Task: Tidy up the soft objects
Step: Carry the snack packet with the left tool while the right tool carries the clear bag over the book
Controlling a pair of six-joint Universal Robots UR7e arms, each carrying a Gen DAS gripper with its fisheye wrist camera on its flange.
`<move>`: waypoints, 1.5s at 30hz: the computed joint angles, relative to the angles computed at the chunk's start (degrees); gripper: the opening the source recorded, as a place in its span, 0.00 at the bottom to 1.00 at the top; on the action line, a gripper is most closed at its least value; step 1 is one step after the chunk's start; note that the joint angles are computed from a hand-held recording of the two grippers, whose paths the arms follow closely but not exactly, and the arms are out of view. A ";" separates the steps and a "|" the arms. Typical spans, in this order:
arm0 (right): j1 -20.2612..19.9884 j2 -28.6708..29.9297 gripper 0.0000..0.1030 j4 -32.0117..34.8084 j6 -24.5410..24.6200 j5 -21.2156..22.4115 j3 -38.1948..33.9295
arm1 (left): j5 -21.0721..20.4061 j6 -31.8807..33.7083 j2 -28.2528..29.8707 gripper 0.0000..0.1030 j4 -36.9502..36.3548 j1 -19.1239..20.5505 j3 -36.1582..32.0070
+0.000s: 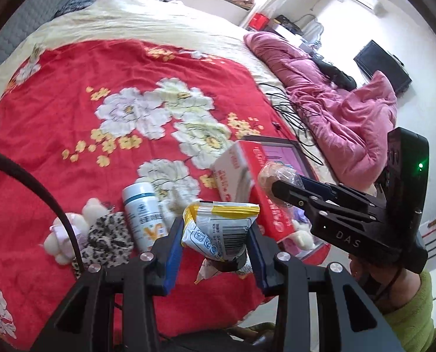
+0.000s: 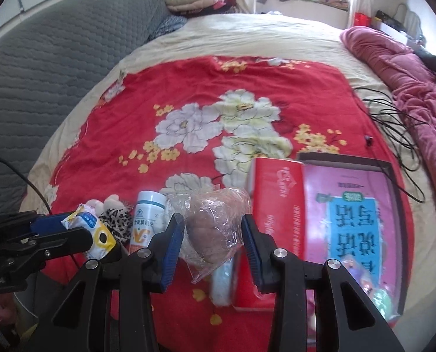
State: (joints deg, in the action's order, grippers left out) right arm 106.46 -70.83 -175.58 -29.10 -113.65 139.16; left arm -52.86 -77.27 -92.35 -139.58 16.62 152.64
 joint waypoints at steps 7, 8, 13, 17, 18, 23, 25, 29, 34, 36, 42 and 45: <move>-2.53 -9.96 0.41 2.90 -0.88 0.98 2.17 | -0.33 2.09 6.73 0.40 -2.55 -1.70 -3.70; -2.89 -11.25 0.41 3.43 -0.93 1.14 2.35 | -0.52 2.41 7.83 0.40 -2.79 -2.02 -4.40; -5.27 -18.04 0.41 5.43 -1.89 2.11 3.37 | -1.05 4.60 11.99 0.40 -4.23 -2.77 -7.17; -7.20 -22.18 0.41 6.68 -2.61 3.06 3.95 | -1.58 7.08 16.00 0.40 -6.75 -2.86 -9.45; -7.71 -23.14 0.41 6.99 -2.84 3.34 4.05 | -1.70 7.42 16.84 0.40 -7.10 -2.89 -9.93; -10.52 -27.68 0.40 8.62 -3.98 4.65 4.51 | -2.11 10.20 21.56 0.40 -9.49 -2.95 -12.91; -11.66 -29.60 0.40 9.36 -4.58 5.38 4.65 | -2.20 11.20 23.04 0.40 -10.10 -2.80 -13.91; -13.84 -32.26 0.40 10.33 -5.21 6.57 4.78 | -2.51 13.18 25.96 0.40 -11.61 -2.21 -16.10; -16.87 -35.00 0.40 11.79 -6.10 8.31 4.75 | -3.20 15.47 29.62 0.40 -13.03 -1.27 -18.52; -18.00 -35.75 0.40 12.03 -6.64 8.80 4.73 | -3.53 16.19 31.24 0.40 -13.73 -0.77 -19.46; -21.03 -37.02 0.40 12.80 -7.71 10.50 4.61 | -2.90 17.95 34.78 0.40 -14.99 0.69 -21.59; -22.37 -36.91 0.40 12.73 -8.15 10.85 4.40 | -2.56 18.95 36.24 0.40 -15.59 1.58 -22.56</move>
State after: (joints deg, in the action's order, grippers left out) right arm 84.09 -107.74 -162.85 -37.25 -102.80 143.56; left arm -55.43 -58.32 -56.11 -155.16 18.21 130.08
